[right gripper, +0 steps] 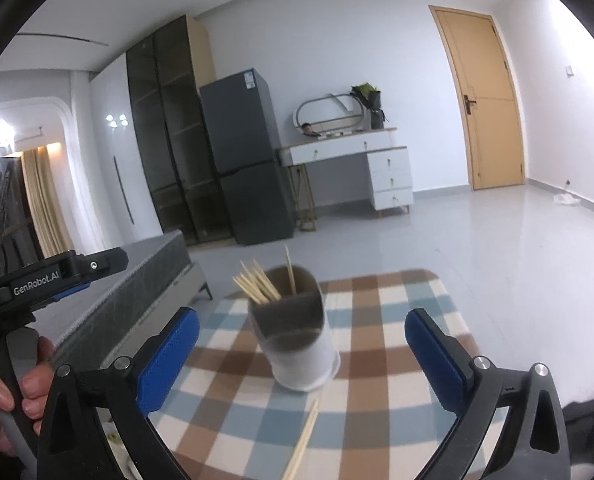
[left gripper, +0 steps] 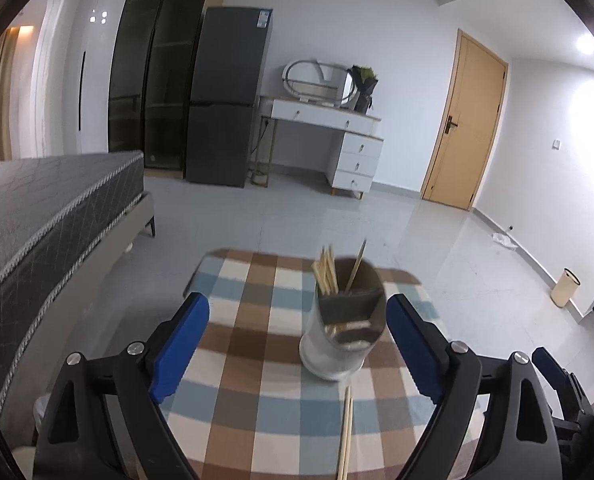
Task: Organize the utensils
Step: 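Withdraw both open grippers and lower them to the last chopsticks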
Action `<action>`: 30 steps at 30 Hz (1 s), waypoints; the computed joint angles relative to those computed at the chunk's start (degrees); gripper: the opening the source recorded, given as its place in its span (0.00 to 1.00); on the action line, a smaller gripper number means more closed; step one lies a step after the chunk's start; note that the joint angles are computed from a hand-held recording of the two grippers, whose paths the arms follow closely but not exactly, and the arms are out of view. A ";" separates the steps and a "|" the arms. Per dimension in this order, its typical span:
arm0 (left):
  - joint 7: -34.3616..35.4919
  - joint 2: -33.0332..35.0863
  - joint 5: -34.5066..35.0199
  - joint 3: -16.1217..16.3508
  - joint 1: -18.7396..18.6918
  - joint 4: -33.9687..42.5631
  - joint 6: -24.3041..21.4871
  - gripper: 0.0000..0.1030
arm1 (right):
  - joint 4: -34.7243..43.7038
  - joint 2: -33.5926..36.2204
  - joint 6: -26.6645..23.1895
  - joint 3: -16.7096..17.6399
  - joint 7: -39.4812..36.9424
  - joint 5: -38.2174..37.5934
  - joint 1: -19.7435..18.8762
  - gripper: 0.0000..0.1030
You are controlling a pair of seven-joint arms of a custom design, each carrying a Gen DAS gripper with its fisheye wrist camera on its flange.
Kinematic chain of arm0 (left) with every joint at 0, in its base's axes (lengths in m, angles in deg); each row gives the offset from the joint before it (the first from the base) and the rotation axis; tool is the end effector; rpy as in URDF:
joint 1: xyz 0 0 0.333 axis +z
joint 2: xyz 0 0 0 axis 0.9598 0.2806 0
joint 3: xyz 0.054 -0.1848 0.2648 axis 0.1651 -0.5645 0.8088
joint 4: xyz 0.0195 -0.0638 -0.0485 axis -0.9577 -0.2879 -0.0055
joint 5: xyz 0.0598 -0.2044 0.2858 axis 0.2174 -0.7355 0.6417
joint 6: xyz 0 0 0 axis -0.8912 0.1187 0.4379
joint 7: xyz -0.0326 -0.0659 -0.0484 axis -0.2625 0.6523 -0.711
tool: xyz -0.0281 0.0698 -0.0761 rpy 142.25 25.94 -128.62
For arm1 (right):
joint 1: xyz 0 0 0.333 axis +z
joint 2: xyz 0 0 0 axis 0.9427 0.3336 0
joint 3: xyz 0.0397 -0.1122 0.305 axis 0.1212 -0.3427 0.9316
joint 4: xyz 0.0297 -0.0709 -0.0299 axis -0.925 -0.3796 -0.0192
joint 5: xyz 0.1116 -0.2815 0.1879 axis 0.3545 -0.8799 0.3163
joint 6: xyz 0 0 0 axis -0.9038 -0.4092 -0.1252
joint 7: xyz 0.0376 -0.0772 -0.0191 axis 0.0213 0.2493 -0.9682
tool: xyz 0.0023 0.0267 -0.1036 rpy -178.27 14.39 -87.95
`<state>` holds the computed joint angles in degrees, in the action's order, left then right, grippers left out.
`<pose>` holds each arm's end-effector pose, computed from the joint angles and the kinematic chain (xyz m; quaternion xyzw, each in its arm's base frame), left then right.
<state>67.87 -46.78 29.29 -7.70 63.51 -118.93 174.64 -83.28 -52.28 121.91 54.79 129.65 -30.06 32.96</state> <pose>0.4732 -0.1429 0.5746 -0.5997 0.6304 -0.4262 0.2476 0.3959 0.2788 0.5764 -0.5545 0.6206 -0.3329 0.4434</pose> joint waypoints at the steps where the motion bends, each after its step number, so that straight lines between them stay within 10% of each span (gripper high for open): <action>1: -0.60 0.38 0.31 -0.53 0.55 -0.23 -0.02 0.85 | -0.39 0.80 -0.22 -0.17 -0.29 0.02 0.71 1.00; 8: -10.63 5.42 14.72 -10.50 12.54 -1.69 2.42 0.84 | -1.67 7.38 -3.55 -0.68 -0.17 -3.41 3.86 1.00; 11: -6.85 7.37 9.23 -5.91 7.17 0.14 -1.96 0.84 | -1.63 10.35 -6.23 -1.51 1.76 -4.20 5.01 1.00; 16: -19.12 9.30 21.65 -4.82 8.11 1.55 -5.26 0.84 | 0.24 18.29 -13.12 -5.96 -0.09 -3.45 11.27 1.00; 23: -19.45 12.17 18.67 -2.10 5.64 4.64 -11.94 0.84 | 4.85 29.44 -21.60 -11.09 -2.63 -2.89 18.82 0.99; 30: -16.78 13.54 12.77 -1.73 4.99 7.34 -17.04 0.84 | 10.19 38.23 -27.05 -15.20 -7.63 -2.70 24.91 0.52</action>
<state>51.09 -33.24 42.06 -9.43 68.50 -111.59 157.60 -73.09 -14.05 94.86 39.59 122.02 -32.76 57.87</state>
